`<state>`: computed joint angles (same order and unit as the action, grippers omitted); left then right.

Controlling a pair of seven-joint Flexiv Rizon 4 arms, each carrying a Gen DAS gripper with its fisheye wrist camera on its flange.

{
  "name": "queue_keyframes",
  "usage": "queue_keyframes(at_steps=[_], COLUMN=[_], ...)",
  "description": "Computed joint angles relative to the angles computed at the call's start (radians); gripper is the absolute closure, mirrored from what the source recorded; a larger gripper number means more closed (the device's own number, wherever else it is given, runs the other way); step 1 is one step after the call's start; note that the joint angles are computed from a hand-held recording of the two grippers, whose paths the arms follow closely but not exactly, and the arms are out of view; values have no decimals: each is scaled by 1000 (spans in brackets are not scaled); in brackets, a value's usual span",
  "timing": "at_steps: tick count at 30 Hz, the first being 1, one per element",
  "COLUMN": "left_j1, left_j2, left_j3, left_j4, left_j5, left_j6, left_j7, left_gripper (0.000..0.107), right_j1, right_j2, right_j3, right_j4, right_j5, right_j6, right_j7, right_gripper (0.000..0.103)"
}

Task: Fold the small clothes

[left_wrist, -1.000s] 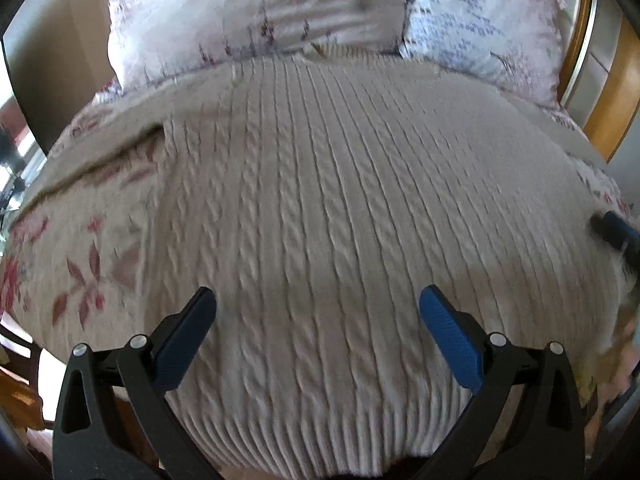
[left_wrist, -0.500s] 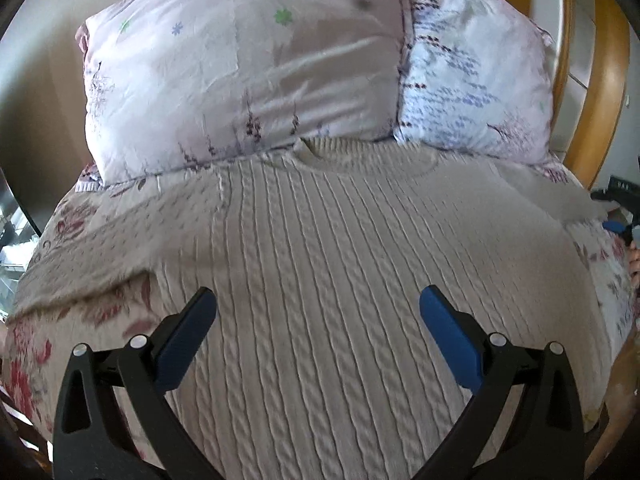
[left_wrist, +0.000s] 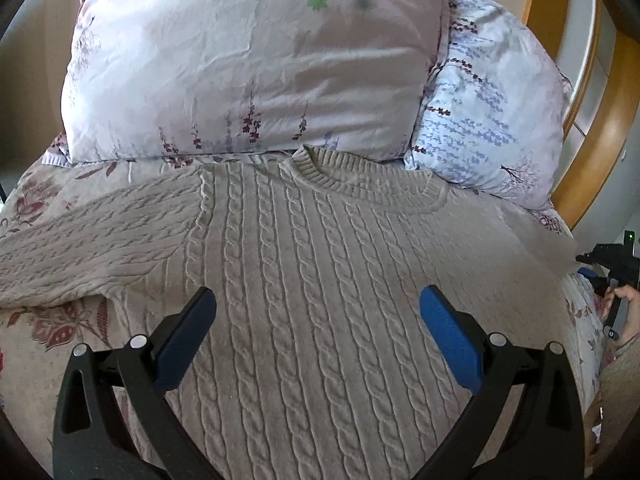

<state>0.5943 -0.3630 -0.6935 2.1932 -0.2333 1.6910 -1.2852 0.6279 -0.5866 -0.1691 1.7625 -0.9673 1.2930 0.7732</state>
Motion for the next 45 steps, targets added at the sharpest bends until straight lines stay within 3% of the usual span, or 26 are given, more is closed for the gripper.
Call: queue_keyframes(at_steps=[3,7,12,18,20,22,25,28,31,32,33,35,38,40,43,45], left_j1=[-8,21,52,94,104,107,106,126,156,165,168,174,198,214,239,260], left_j2=[-17,-33,-42,-53,-54,-52,-47,-41,-37,-37,-38,-42,-53,-58,-58,-55], left_j3=[9,-24,-51,-85,-91,-92,-87,-107,-136,-144,-146,-152,-179,-195,-217,-231], left_j4=[-18,-15,-7,-7,-9,-8,-6,4,18,21,21,19,19,19,26,32], left_j5=[-7,-19,8,64,76,84,93,96,105,110,115,122,126,132,141,151], left_j6=[-22,-15,12,29,23,22,19,14,21,26,28,28,22,17,17,22], left_j7=[9,27,18,-29,-43,-53,-62,-63,-60,-61,-64,-72,-85,-89,-92,-93], left_gripper=[5,5,5,5,5,5,5,5,5,5,5,5,5,5,5,5], right_j1=[12,1,43,80,93,107,116,118,106,101,98,132,162,169,198,253], right_j2=[5,-7,-3,-72,-125,-216,-366,-458,-439,-424,-400,-343,-304,-313,-312,-289], right_j3=[-6,51,47,58,74,127,260,347,341,332,306,176,74,40,-25,-105], right_j4=[2,-60,-145,-309,-387,-505,-701,-818,-760,-730,-681,-566,-472,-471,-446,-421], right_j5=[-15,28,-90,-263,-247,-155,45,171,239,258,277,289,371,431,516,523], right_j6=[-35,-168,-290,-219,-169,-138,-212,-293,-202,-150,-79,77,192,215,238,168], right_j7=[14,-124,-215,-312,-401,-593,-925,-1084,-1053,-1028,-970,-784,-657,-610,-542,-514], right_gripper=[88,92,93,93,93,93,93,92,83,66,41,31,31,37,53,64])
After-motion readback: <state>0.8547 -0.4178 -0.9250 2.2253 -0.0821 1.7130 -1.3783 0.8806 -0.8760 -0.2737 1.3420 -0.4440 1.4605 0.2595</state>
